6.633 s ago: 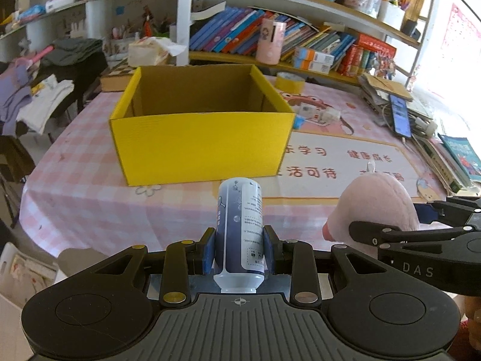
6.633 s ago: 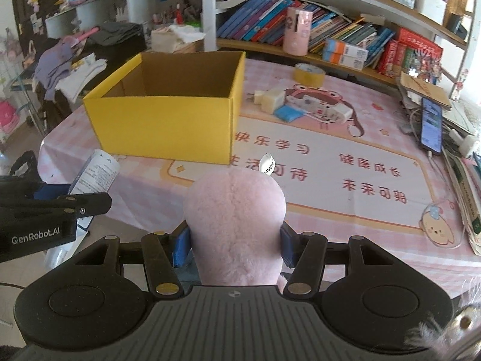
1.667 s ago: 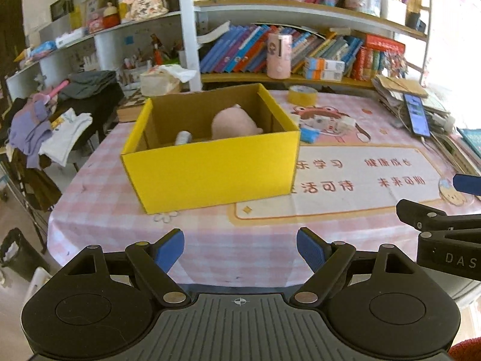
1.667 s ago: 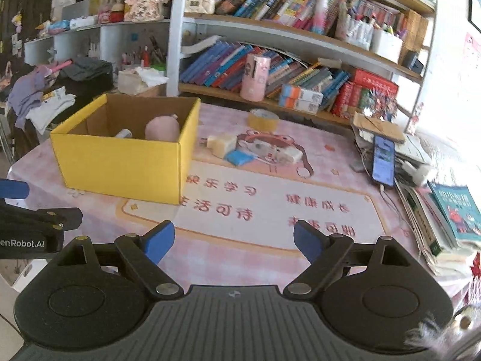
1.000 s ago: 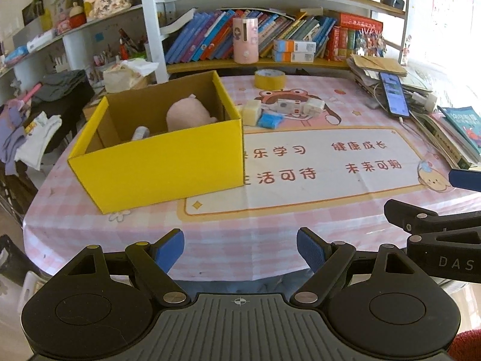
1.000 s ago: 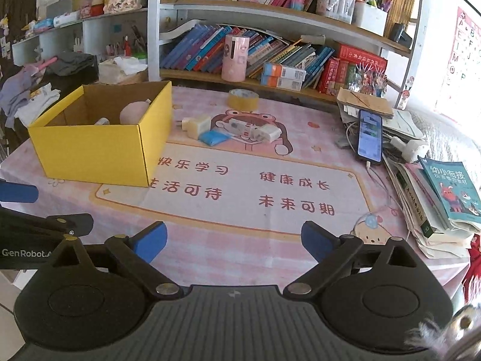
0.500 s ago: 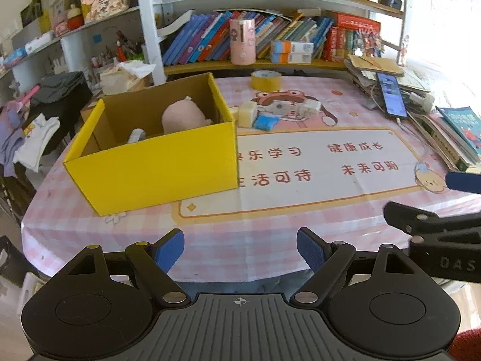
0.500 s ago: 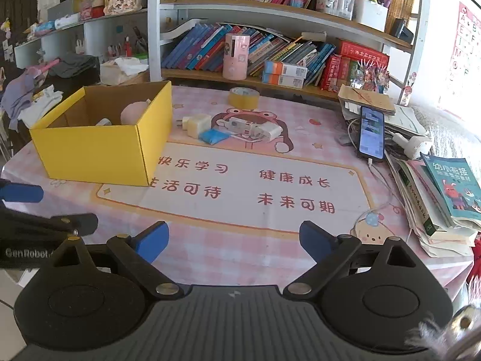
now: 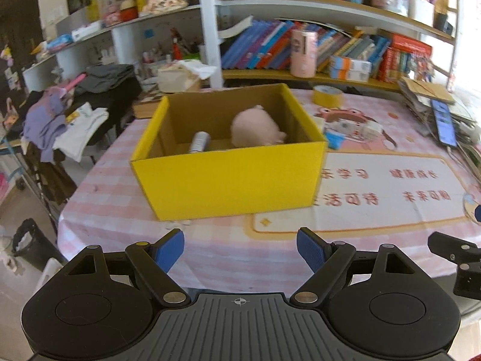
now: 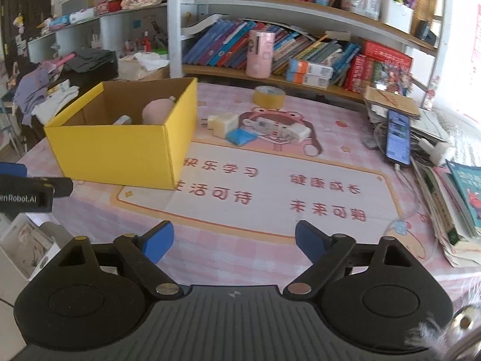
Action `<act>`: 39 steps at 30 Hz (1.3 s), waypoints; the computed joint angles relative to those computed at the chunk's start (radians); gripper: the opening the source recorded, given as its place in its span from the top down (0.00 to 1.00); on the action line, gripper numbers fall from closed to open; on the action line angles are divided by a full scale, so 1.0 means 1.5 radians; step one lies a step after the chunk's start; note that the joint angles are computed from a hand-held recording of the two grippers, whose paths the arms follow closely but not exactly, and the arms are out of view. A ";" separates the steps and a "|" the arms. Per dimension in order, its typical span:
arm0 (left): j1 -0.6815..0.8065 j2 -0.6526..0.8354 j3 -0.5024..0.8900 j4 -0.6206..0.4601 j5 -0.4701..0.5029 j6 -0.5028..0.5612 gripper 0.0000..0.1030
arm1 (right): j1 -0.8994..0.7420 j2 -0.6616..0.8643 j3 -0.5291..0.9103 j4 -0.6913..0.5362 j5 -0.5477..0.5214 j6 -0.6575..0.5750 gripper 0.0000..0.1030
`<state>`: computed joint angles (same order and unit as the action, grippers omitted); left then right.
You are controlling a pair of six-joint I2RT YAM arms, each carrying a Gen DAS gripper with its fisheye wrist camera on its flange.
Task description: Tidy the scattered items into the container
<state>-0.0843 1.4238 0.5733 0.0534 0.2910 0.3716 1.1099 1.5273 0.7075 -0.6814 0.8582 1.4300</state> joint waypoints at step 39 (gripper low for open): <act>0.123 0.227 0.195 0.047 0.044 0.023 0.18 | -0.283 0.267 0.196 0.447 -0.191 -0.555 0.37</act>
<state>0.1002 1.7644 0.8664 0.1241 0.3572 0.4063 0.6856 1.9283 1.0016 -0.0107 0.5723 0.5972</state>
